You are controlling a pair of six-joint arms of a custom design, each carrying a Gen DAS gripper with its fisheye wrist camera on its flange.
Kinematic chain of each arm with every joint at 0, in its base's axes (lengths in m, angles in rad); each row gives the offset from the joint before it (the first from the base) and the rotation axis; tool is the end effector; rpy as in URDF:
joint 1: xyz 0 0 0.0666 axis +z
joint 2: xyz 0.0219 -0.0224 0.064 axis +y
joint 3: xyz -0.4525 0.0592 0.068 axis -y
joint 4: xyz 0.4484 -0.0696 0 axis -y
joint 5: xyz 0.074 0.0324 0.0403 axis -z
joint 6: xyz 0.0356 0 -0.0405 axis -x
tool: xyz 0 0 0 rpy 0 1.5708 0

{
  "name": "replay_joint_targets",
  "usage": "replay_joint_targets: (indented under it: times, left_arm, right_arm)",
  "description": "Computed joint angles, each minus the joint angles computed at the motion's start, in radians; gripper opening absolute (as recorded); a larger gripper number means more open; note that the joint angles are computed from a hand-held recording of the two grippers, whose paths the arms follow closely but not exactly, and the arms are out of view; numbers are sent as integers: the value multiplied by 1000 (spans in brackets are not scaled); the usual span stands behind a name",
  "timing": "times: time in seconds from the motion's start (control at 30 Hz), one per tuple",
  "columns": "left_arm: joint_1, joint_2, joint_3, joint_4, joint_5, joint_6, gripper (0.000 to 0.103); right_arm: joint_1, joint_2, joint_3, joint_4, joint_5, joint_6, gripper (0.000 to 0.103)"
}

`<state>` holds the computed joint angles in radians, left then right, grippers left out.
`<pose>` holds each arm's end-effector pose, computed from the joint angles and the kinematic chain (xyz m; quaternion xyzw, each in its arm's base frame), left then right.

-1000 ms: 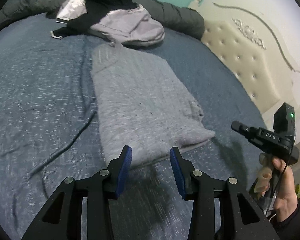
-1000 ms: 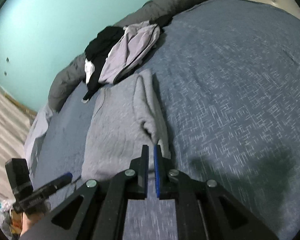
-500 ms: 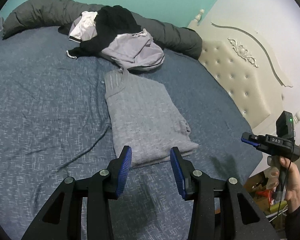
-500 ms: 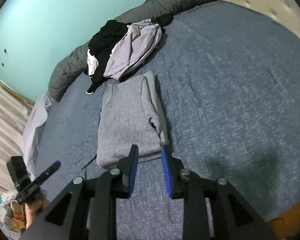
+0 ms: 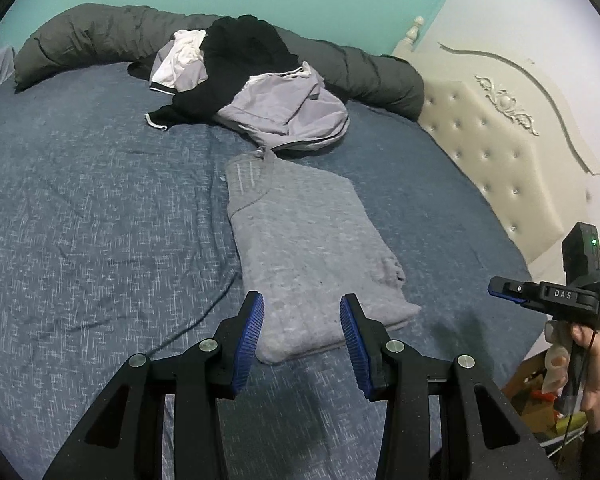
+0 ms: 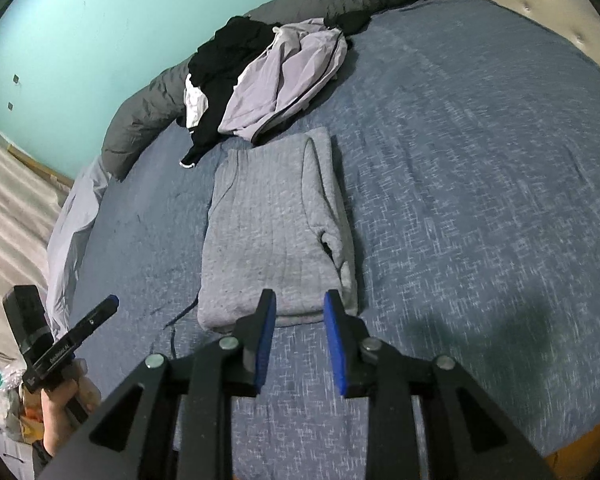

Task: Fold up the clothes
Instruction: 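Move both open grippers to the end of the folded sweatshirt, then close both grippers on the end of the folded sweatshirt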

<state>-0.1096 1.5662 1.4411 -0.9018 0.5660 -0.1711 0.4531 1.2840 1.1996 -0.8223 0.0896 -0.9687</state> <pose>0.5807 -0.0835 0.4383 0.2037 0.9053 -0.2609 0.2661 0.4270 0.2039 0.4597 0.2549 0.9095 0.1804 0.2744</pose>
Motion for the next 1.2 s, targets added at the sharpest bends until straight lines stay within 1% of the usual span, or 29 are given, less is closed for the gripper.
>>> replay_joint_targets:
  times: [0.1, 0.17, 0.3, 0.37, 0.43, 0.5, 0.57, 0.63, 0.7, 0.83, 0.93, 1.0, 1.2]
  left_arm:
    - [-12, 16, 9, 8, -21, 23, 45]
    - [-19, 31, 16, 10, -37, 33, 45]
    - [-33, 66, 32, 13, -71, 48, 47]
    - [-38, 93, 46, 7, -76, 58, 50]
    - [-41, 121, 60, -3, -75, 69, 51]
    - [-44, 148, 71, -14, -74, 77, 54]
    - [-47, 175, 82, -26, -70, 86, 58]
    - [-49, 205, 93, -39, -52, 102, 59]
    - [-52, 228, 105, -52, -31, 113, 64]
    - [-58, 256, 111, -60, -8, 122, 66]
    - [-58, 275, 111, -64, 29, 145, 67]
    - [-58, 285, 114, -62, 36, 159, 70]
    - [-51, 310, 122, -69, 88, 170, 72]
  right_arm:
    - [-27, 25, 0, 17, -40, 24, 27]
    - [-48, 49, 1, 31, -75, 44, 34]
    - [-83, 92, 1, 64, -129, 77, 37]
    - [-97, 111, -1, 79, -157, 86, 47]
    - [-111, 131, -4, 93, -187, 97, 53]
    - [-123, 152, -7, 101, -218, 111, 58]
    - [-130, 169, -6, 99, -237, 124, 65]
    - [-139, 187, -7, 101, -259, 137, 67]
    - [-147, 206, -8, 102, -280, 150, 67]
    - [-156, 230, -5, 103, -315, 167, 69]
    - [-157, 245, -5, 112, -343, 183, 72]
    - [-157, 256, -5, 120, -359, 184, 72]
    - [-155, 289, -1, 143, -395, 201, 72]
